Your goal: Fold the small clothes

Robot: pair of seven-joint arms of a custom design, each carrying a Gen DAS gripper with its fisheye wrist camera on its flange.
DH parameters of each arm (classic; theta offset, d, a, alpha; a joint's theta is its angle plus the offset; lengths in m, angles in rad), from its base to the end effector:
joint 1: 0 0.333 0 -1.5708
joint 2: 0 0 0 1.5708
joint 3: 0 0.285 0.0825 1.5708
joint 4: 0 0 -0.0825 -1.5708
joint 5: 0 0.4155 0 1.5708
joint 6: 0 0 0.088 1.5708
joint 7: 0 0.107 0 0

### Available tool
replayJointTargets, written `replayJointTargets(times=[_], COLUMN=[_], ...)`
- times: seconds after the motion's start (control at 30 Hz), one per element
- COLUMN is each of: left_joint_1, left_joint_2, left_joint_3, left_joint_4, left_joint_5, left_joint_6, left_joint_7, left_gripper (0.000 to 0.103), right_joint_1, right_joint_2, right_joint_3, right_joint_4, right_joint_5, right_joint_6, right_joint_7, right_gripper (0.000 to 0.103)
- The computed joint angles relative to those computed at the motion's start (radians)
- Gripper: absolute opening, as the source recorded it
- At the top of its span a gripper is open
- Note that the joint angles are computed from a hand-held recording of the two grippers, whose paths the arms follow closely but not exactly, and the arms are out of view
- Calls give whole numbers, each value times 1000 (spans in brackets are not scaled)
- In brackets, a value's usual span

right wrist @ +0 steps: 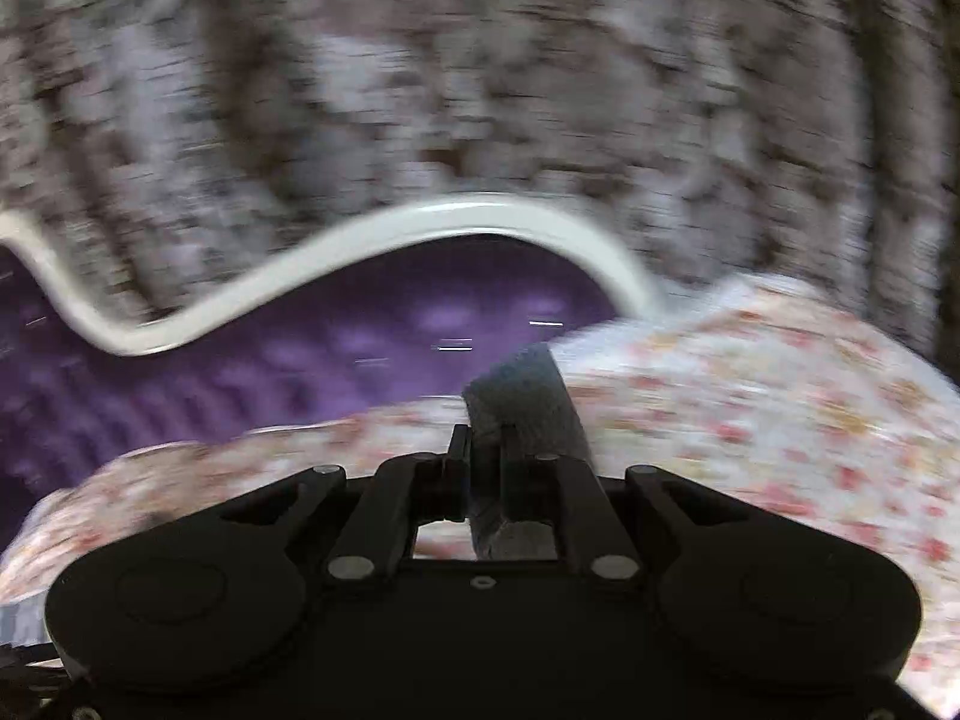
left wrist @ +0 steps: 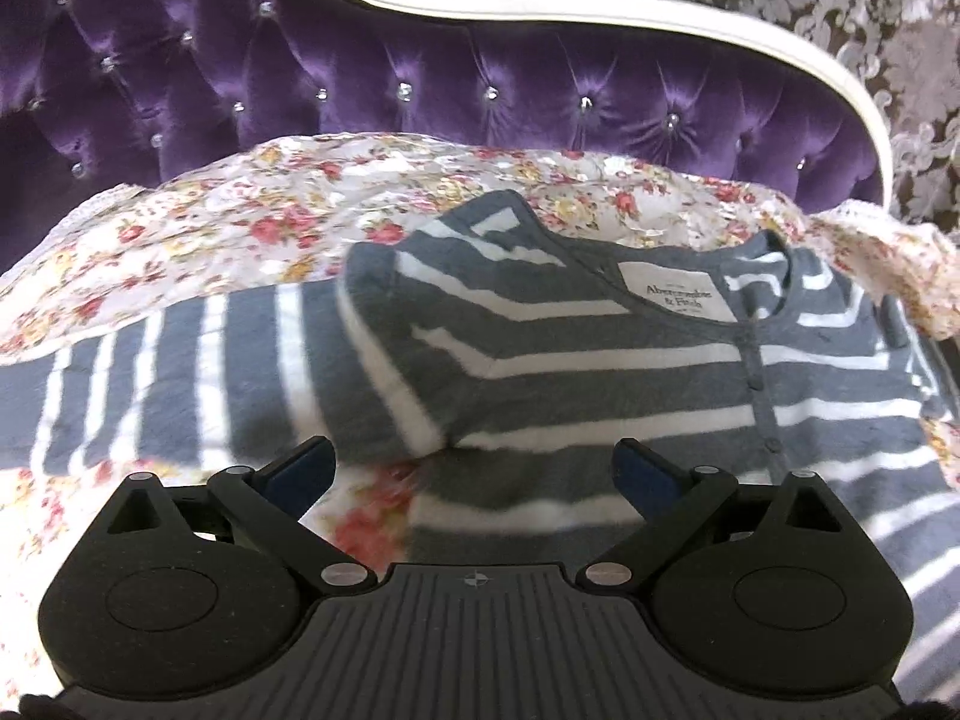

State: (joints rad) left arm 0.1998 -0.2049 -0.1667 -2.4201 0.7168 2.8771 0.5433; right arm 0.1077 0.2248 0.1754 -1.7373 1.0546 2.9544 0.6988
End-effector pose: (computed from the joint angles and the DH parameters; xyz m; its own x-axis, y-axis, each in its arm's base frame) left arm 0.5326 -0.0203 0.4009 0.3832 -0.9217 0.0595 -0.6625 -0.3192 -0.6776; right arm 0.6751 0.1265 0.4942 0.3231 -0.9083 -0.2657 -0.5186 0.0649 -0.8525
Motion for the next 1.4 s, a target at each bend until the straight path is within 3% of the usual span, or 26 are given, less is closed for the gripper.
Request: replayJointTargets(times=[0.3, 0.63, 0.7, 0.77, 0.87, 0.9, 1.2, 1.4], left_joint_1=[36, 101, 114, 124, 143, 151, 218, 255], left_joint_2=[-189, -269, -273, -273, -273, -273, -170, -35], left_joint_3=[-6, -42, -53, -61, -82, -92, -182, -243], left_joint_4=[-169, -260, -266, -268, -267, -264, -146, -7], left_joint_5=[-100, -199, -204, -208, -204, -199, -82, 121], left_joint_6=[10, 22, 26, 33, 48, 51, 90, 78], left_joint_7=[103, 174, 181, 187, 185, 181, 89, -75], left_gripper=[100, 100, 100, 100, 100, 100, 100, 100], right_joint_1=[109, 222, 209, 184, 144, 135, 101, 48], right_joint_2=[68, 205, 226, 225, 194, 180, 120, 120], right_joint_3=[79, 136, 158, 184, 208, 209, 98, 41], right_joint_4=[82, 150, 161, 148, 103, 86, 25, 6], right_joint_5=[77, -84, -95, -66, 24, 61, 132, 116], right_joint_6=[-147, -142, -166, -190, -200, -191, -135, -92], right_joint_7=[-64, -5, -12, -44, -134, -173, -208, -104], right_gripper=[15, 15, 24, 26, 58, 60, 60, 60])
